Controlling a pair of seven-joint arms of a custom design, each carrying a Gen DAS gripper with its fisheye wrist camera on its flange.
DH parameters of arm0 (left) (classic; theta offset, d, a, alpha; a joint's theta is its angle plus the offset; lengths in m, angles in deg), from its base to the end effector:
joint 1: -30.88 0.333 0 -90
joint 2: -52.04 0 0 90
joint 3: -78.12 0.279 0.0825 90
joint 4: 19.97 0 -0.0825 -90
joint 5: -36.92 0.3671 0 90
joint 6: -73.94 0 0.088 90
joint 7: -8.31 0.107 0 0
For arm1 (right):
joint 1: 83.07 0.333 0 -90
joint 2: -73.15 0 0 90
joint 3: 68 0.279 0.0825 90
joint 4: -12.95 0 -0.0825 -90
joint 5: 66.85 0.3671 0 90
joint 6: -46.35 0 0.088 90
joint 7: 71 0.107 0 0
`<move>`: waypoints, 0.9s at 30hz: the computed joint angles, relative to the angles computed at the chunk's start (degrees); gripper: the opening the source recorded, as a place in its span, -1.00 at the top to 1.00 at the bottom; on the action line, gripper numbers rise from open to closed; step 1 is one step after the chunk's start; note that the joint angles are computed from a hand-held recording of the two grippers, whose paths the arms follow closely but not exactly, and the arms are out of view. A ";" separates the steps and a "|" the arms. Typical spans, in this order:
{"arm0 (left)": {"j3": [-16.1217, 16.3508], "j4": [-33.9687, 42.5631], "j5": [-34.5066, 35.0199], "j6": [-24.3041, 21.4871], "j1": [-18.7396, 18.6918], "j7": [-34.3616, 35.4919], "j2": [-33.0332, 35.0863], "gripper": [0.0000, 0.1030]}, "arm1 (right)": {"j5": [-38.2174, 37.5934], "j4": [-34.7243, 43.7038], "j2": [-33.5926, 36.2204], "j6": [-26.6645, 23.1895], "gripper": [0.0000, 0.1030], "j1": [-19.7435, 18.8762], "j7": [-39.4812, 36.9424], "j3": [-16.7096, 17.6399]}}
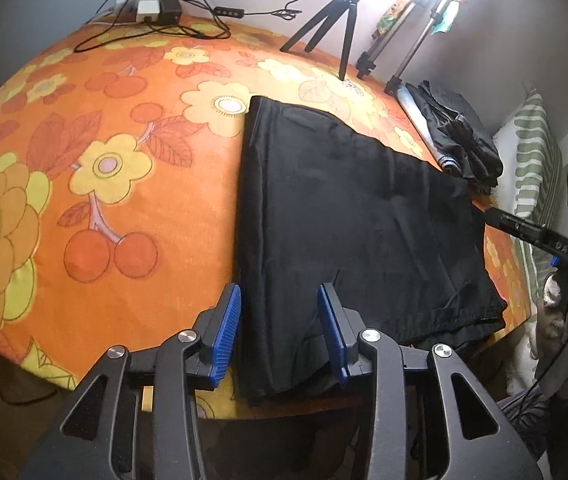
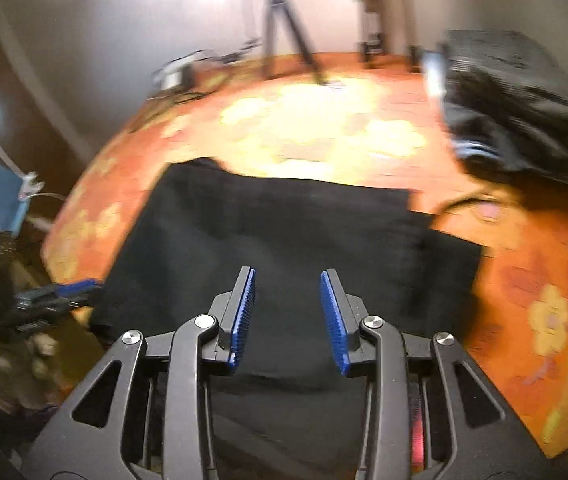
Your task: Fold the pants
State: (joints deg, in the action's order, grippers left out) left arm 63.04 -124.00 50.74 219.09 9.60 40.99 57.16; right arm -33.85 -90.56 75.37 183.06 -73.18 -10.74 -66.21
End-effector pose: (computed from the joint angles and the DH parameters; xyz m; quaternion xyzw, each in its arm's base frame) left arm 0.4962 -0.3622 0.5278 -0.7396 0.5918 -0.3116 0.0752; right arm 0.5865 0.1261 0.5435 -0.7814 0.5144 -0.0642 0.3474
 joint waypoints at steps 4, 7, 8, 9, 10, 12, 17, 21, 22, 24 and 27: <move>-0.11 -1.42 -0.82 0.70 0.05 -0.63 -0.69 0.25 | 3.64 6.42 4.19 -6.09 0.30 1.00 -0.06 1.65; -0.13 -2.15 -1.25 0.68 0.15 -1.43 -0.93 0.25 | 5.11 12.09 8.39 -9.75 0.08 1.76 1.25 3.35; -0.15 -2.52 -1.91 0.98 0.28 -1.41 -1.03 0.25 | 5.21 14.32 10.06 -10.53 0.06 2.18 2.43 3.91; -0.16 -2.91 -2.50 1.40 0.38 -1.63 -1.13 0.26 | 5.13 16.56 11.78 -11.15 0.05 2.61 3.61 4.46; -0.12 -3.26 -2.28 1.87 0.39 -2.16 -1.29 0.26 | 4.91 17.98 12.91 -11.38 0.05 3.08 4.62 5.02; -0.19 -3.43 -2.80 2.34 0.50 -2.14 -1.34 0.26 | 3.53 20.78 15.20 -11.40 0.04 4.17 6.89 5.79; -0.29 -4.35 -4.19 4.82 0.71 -1.96 -1.61 0.26 | -3.00 26.83 20.54 -10.52 0.03 7.56 13.33 6.75; -0.27 -5.52 -5.04 6.71 0.90 -2.24 -2.08 0.29 | -8.58 31.51 24.51 -10.21 0.03 9.57 18.17 6.58; -0.26 -5.83 -5.28 7.14 0.96 -2.35 -2.18 0.31 | -9.79 32.35 25.29 -10.01 0.03 9.98 19.39 6.48; -0.31 -6.47 -6.21 8.13 1.09 -2.16 -2.33 0.31 | -11.73 34.52 27.13 -9.92 0.03 10.61 21.72 6.39; -0.31 -7.00 -5.53 8.99 1.00 -3.30 -2.40 0.31 | -14.11 37.25 29.20 -10.47 0.03 11.38 23.88 6.48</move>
